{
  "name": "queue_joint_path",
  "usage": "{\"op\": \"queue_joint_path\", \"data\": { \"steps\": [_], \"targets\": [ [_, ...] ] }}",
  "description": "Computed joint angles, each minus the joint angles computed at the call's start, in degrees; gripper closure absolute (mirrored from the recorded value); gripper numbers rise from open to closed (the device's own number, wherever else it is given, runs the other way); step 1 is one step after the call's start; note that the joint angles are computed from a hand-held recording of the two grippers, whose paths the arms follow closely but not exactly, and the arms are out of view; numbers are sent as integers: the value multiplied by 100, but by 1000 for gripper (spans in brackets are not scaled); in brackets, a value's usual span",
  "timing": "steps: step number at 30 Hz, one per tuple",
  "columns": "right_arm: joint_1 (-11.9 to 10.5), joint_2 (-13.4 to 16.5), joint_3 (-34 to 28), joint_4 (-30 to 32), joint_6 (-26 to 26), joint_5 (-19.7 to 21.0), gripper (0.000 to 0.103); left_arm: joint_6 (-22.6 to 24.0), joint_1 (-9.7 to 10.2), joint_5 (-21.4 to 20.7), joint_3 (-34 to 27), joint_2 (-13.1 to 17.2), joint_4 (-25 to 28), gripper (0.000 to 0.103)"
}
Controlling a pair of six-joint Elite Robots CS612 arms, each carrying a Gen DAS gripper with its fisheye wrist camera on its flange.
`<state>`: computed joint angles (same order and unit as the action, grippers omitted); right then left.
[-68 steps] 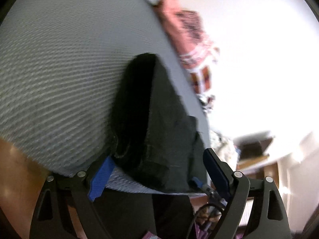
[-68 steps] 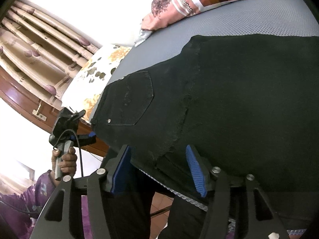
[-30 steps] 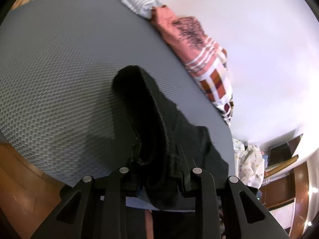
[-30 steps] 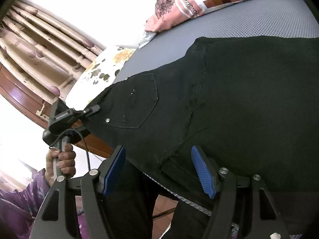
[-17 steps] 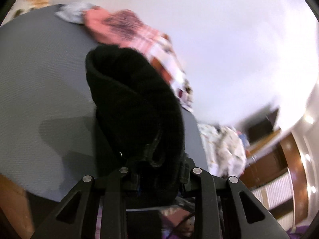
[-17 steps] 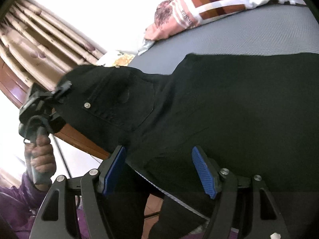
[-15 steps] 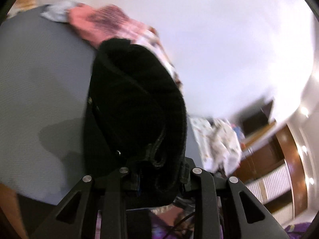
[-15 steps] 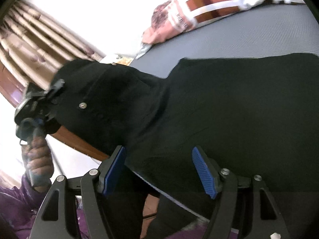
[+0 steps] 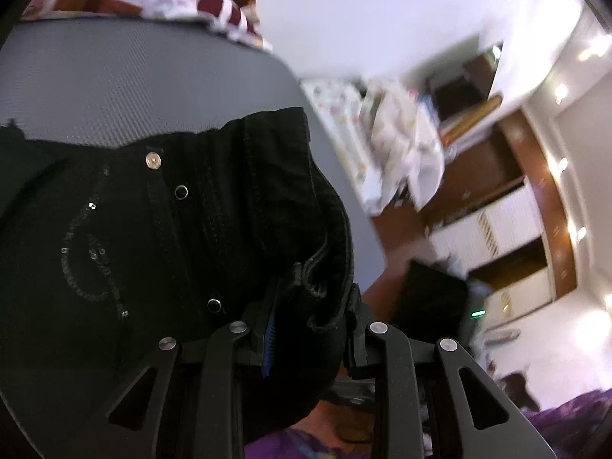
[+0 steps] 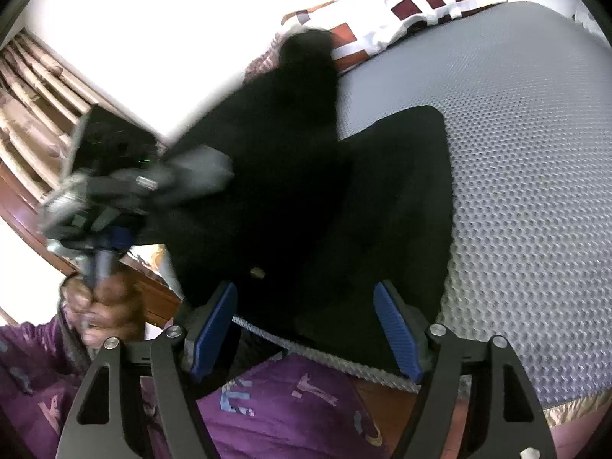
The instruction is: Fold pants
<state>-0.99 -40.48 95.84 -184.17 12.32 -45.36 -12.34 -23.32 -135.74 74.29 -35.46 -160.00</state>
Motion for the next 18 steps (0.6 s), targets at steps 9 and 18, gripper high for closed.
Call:
{"op": "queue_joint_path", "data": {
  "steps": [9, 18],
  "targets": [
    [-107, 27, 239, -446, 168, 104, 32, 999, -197, -65, -260, -86, 1209, 34],
    [-273, -210, 560, -414, 210, -50, 31, 846, -8, -1132, -408, -114, 392, 25]
  ]
}}
